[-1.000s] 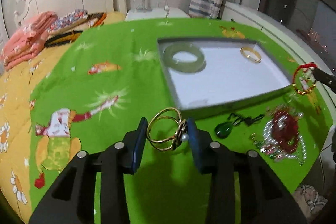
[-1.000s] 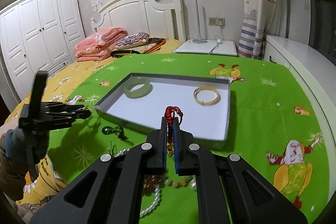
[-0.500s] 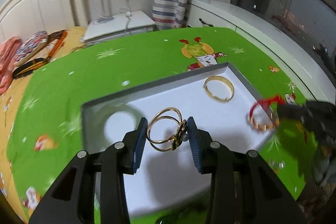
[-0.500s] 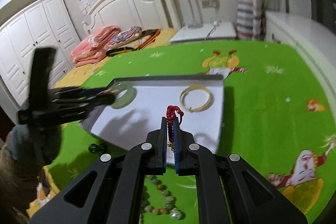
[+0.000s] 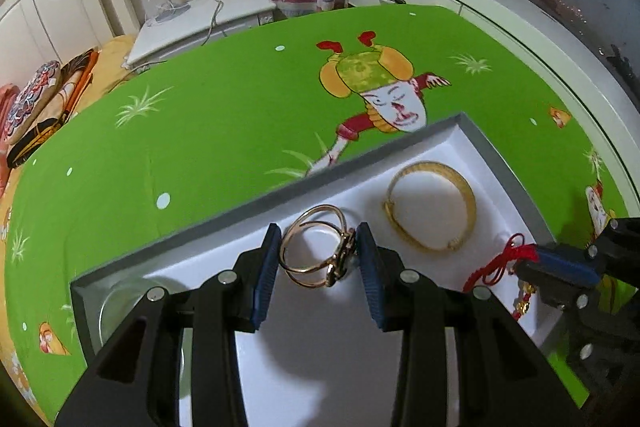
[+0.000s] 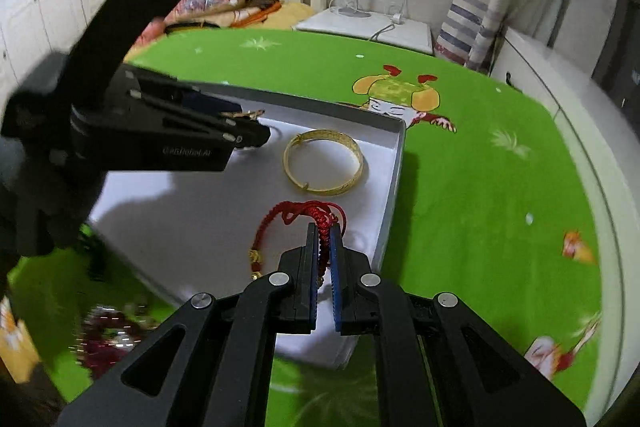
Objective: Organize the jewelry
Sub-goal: 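Carry the gold rings with the left tool while the right tool carries the red bracelet to the tray, then open the left tool over the tray while the right tool releases the red bracelet beside the gold bangle, then move both tools back toward the red rose bead necklace pile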
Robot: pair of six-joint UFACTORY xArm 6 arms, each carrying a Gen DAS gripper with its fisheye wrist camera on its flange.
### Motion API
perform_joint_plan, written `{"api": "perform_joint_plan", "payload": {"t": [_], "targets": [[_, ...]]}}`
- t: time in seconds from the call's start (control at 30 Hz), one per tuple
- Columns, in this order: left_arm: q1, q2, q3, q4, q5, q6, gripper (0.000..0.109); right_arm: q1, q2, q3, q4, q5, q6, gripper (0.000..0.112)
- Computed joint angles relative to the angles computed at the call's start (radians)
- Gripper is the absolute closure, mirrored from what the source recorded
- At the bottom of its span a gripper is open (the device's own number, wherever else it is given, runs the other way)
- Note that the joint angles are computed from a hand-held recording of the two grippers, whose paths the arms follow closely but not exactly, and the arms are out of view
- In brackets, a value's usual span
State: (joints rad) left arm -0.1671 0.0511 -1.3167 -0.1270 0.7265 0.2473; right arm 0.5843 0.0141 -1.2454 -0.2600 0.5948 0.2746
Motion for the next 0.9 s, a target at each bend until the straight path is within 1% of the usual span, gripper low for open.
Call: {"api": "perform_joint_plan", "payload": {"t": [0.07, 0.1, 0.13, 0.17, 0.2, 0.27, 0.4, 0.47, 0.57, 0.67, 0.73, 0.83, 0.9], "targets": [[-0.002, 0.016, -0.018, 0.008, 0.003, -0.006, 0.070, -0.003, 0.017, -0.021, -0.009, 0.015, -0.007, 0.103], [-0.001, 0.018, -0.020, 0.012, 0.000, -0.010, 0.070, -0.005, 0.023, -0.028, 0.000, 0.020, -0.018, 0.099], [-0.001, 0.022, -0.023, 0.017, 0.003, -0.016, 0.065, -0.008, 0.028, -0.036, 0.015, 0.023, -0.035, 0.094], [0.001, 0.022, -0.025, 0.015, 0.006, -0.015, 0.057, -0.011, 0.030, -0.040, 0.022, 0.021, -0.044, 0.079], [0.003, 0.023, -0.028, 0.004, 0.008, -0.006, 0.054, -0.010, 0.020, -0.030, 0.009, 0.006, -0.036, 0.068], [0.003, 0.011, -0.014, 0.011, -0.009, -0.008, 0.045, -0.007, 0.003, -0.022, -0.015, -0.016, -0.022, 0.067], [0.010, -0.033, 0.021, 0.019, -0.033, -0.026, 0.039, -0.011, -0.048, 0.004, -0.099, -0.053, 0.065, 0.067], [0.018, -0.074, 0.055, 0.017, -0.054, -0.035, 0.029, -0.013, -0.074, 0.017, -0.115, -0.068, 0.090, 0.067], [0.031, -0.161, 0.134, 0.051, -0.115, -0.063, 0.018, -0.011, -0.121, 0.055, -0.120, -0.106, 0.110, 0.067], [0.050, -0.257, 0.211, 0.076, -0.147, -0.075, 0.012, -0.004, -0.161, 0.093, -0.122, -0.121, 0.134, 0.066], [0.068, -0.325, 0.267, 0.109, -0.169, -0.093, 0.010, 0.002, -0.175, 0.111, -0.123, -0.119, 0.149, 0.066], [0.098, -0.428, 0.346, 0.137, -0.173, -0.091, 0.010, 0.016, -0.214, 0.166, -0.074, -0.134, 0.152, 0.066], [0.126, -0.511, 0.413, 0.150, -0.179, -0.089, 0.010, 0.036, -0.252, 0.219, -0.066, -0.151, 0.169, 0.066]]}}
